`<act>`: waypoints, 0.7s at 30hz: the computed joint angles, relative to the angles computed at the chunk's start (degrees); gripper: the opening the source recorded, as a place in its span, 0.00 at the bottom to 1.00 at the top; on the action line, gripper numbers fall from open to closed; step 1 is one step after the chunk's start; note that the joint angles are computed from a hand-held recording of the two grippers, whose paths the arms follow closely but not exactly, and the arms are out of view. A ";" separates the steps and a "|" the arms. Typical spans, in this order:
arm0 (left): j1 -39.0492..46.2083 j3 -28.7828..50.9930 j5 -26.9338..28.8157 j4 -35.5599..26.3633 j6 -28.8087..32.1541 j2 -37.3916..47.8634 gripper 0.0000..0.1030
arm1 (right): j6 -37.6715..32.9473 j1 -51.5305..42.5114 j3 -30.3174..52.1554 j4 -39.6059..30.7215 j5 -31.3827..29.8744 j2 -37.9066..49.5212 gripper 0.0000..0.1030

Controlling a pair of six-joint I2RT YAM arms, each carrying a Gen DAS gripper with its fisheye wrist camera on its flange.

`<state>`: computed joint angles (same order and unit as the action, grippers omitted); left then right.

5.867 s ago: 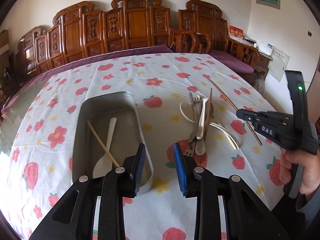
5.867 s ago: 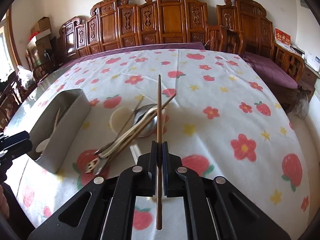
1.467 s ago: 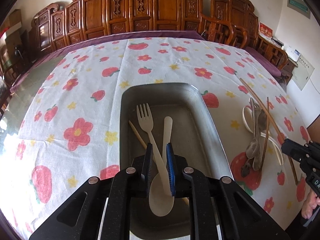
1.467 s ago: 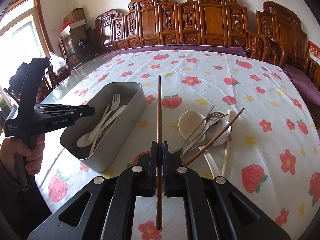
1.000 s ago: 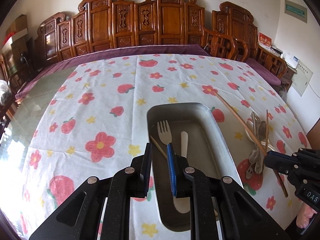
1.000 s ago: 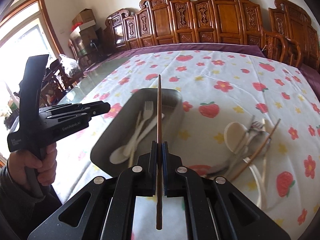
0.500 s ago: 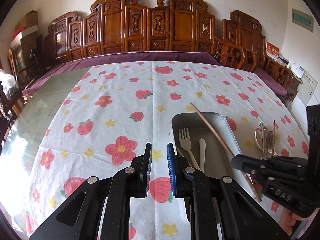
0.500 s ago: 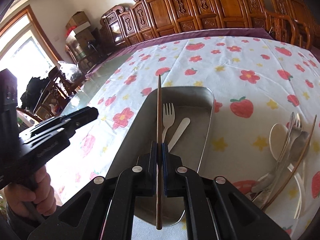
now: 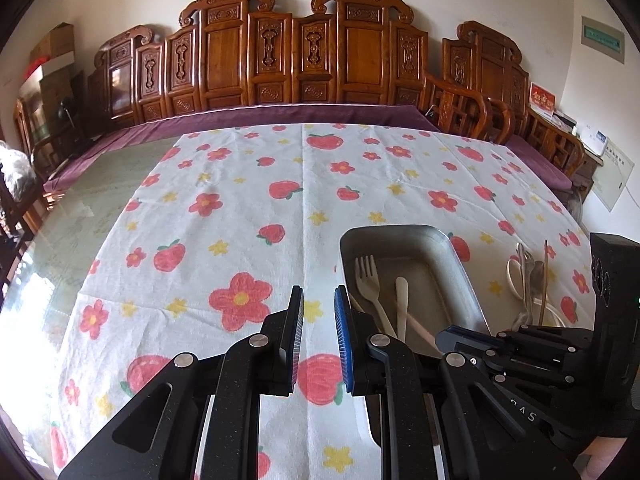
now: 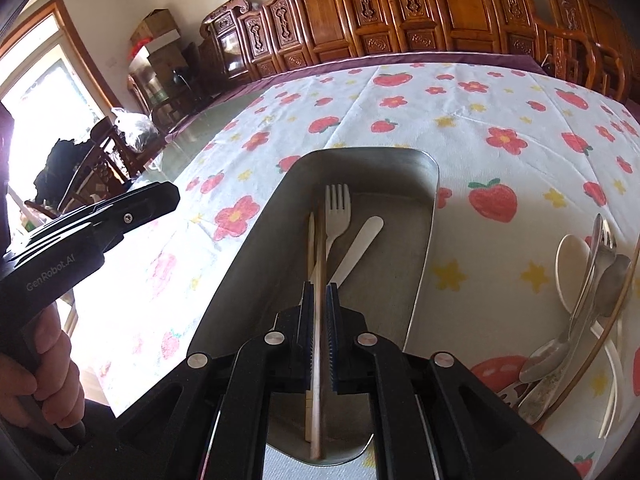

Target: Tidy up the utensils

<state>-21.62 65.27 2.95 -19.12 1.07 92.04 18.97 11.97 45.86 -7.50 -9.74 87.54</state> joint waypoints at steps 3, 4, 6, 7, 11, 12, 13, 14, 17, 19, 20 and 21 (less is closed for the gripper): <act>-0.37 -0.06 -0.26 0.17 -0.03 0.01 0.14 | -0.67 -0.88 -0.17 0.39 -1.40 -0.18 0.09; -0.56 -0.39 -0.44 0.45 -0.10 -0.03 0.14 | -1.01 -1.32 -0.38 0.51 -1.92 -0.58 0.09; -0.79 -0.36 -0.32 0.50 -0.17 0.09 0.14 | -1.83 -2.50 -1.26 0.63 -2.82 -2.45 0.09; -1.00 -0.51 -0.34 0.66 -0.24 0.02 0.14 | -2.66 -3.32 -1.91 0.36 -3.13 -4.00 0.09; -2.25 -0.81 -0.31 1.10 -0.59 -0.23 0.20 | -6.81 -6.85 -4.23 -2.97 -3.07 -11.04 0.09; -2.76 -0.95 -0.43 1.36 -0.71 -0.37 0.24 | -8.41 -8.28 -4.91 -4.41 -2.94 -13.17 0.09; -3.41 -1.09 -0.63 1.60 -0.80 -0.55 0.24 | -9.87 -9.87 -5.37 -5.48 -3.38 -14.62 0.09; -4.06 -1.27 -0.68 1.89 -0.98 -0.75 0.25 | -11.24 -11.53 -5.95 -6.56 -3.84 -16.21 0.09; -5.96 -1.49 -0.87 2.24 -1.53 -1.04 0.27 | -16.64 -18.13 -7.48 -10.52 -4.76 -20.98 0.09; -7.54 -1.77 -1.34 2.61 -1.71 -1.12 0.29 | -19.96 -22.00 -8.14 -12.04 -4.95 -22.81 0.09; -8.22 -1.89 -1.72 2.74 -1.74 -1.11 0.31 | -21.51 -24.15 -8.46 -12.62 -5.31 -23.45 0.09; -9.03 -2.11 -1.96 3.01 -1.76 -1.09 0.35 | -22.87 -26.21 -9.02 -12.89 -5.74 -23.98 0.09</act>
<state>-30.64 63.17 0.99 -16.11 -0.70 90.95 -3.90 -14.25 36.84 -20.39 -15.48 63.55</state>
